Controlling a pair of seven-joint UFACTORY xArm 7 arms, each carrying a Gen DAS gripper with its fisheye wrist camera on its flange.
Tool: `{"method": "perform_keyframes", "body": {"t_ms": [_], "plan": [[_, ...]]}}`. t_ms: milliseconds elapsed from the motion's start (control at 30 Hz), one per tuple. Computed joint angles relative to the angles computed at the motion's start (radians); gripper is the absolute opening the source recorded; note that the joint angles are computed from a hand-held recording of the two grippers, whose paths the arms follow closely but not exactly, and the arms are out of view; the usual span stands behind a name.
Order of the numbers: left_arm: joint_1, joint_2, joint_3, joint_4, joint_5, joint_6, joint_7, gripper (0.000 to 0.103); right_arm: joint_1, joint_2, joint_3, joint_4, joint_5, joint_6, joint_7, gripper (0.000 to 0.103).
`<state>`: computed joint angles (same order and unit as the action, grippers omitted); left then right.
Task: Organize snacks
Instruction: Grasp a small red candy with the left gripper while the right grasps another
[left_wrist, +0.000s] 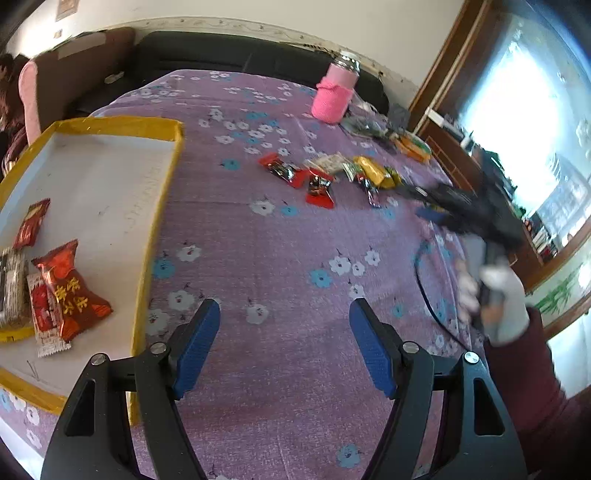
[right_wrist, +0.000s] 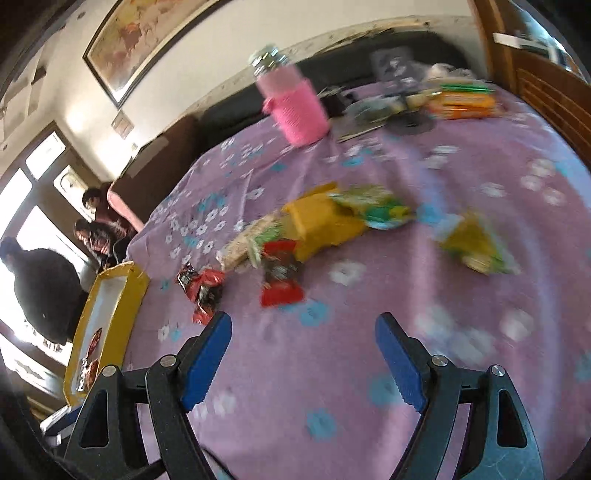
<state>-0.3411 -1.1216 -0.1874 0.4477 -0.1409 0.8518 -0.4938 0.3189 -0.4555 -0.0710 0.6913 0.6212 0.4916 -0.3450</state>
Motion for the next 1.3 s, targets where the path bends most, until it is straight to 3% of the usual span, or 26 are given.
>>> {"method": "perform_keyframes", "body": {"t_ms": [133, 233, 333, 367, 467, 567, 667, 767, 1000, 1067, 1133, 1233, 1300], "plan": [[0.022, 0.046, -0.021, 0.047, 0.043, 0.004, 0.016, 0.072, -0.039, 0.149, 0.109, 0.088, -0.139, -0.082, 0.116, 0.077], [0.034, 0.105, -0.023, 0.081, 0.061, -0.022, 0.031, 0.072, -0.050, 0.198, 0.134, 0.107, -0.207, -0.100, 0.194, 0.066], [0.029, 0.199, -0.022, 0.114, 0.067, -0.085, 0.058, 0.072, -0.025, 0.205, 0.104, 0.100, -0.151, -0.132, 0.150, 0.042], [0.016, 0.250, -0.016, 0.127, 0.062, -0.129, 0.079, 0.072, 0.016, 0.207, 0.057, 0.107, -0.076, -0.113, 0.081, 0.028], [-0.004, 0.366, -0.005, 0.157, 0.051, -0.242, 0.115, 0.072, 0.021, 0.207, 0.044, 0.105, -0.001, -0.107, 0.004, 0.027], [-0.019, 0.501, 0.006, 0.211, 0.039, -0.334, 0.142, 0.059, 0.016, 0.197, 0.045, 0.103, 0.034, -0.094, -0.036, 0.026], [0.007, 0.615, -0.024, 0.285, 0.084, -0.353, 0.140, 0.054, 0.016, 0.189, 0.030, 0.109, 0.089, -0.056, -0.084, 0.016], [0.049, 0.725, -0.065, 0.361, 0.173, -0.345, 0.115, 0.054, 0.002, 0.188, 0.033, 0.117, 0.113, -0.027, -0.106, 0.016], [0.051, 0.887, -0.043, 0.462, 0.248, -0.312, 0.101, 0.054, -0.020, 0.215, 0.034, 0.146, 0.203, 0.038, -0.182, 0.025], [0.055, 0.907, -0.042, 0.465, 0.290, -0.327, 0.087, 0.048, -0.030, 0.220, 0.034, 0.151, 0.236, 0.056, -0.202, 0.027], [0.050, 0.904, -0.036, 0.459, 0.307, -0.338, 0.088, 0.025, -0.038, 0.219, 0.036, 0.153, 0.266, 0.070, -0.224, 0.031], [0.043, 0.894, -0.027, 0.449, 0.299, -0.341, 0.096, 0.021, -0.047, 0.216, 0.057, 0.148, 0.267, 0.057, -0.240, 0.038], [0.047, 0.881, -0.033, 0.435, 0.320, -0.343, 0.077, 0.021, -0.044, 0.209, 0.082, 0.138, 0.232, 0.024, -0.239, 0.049]]}}
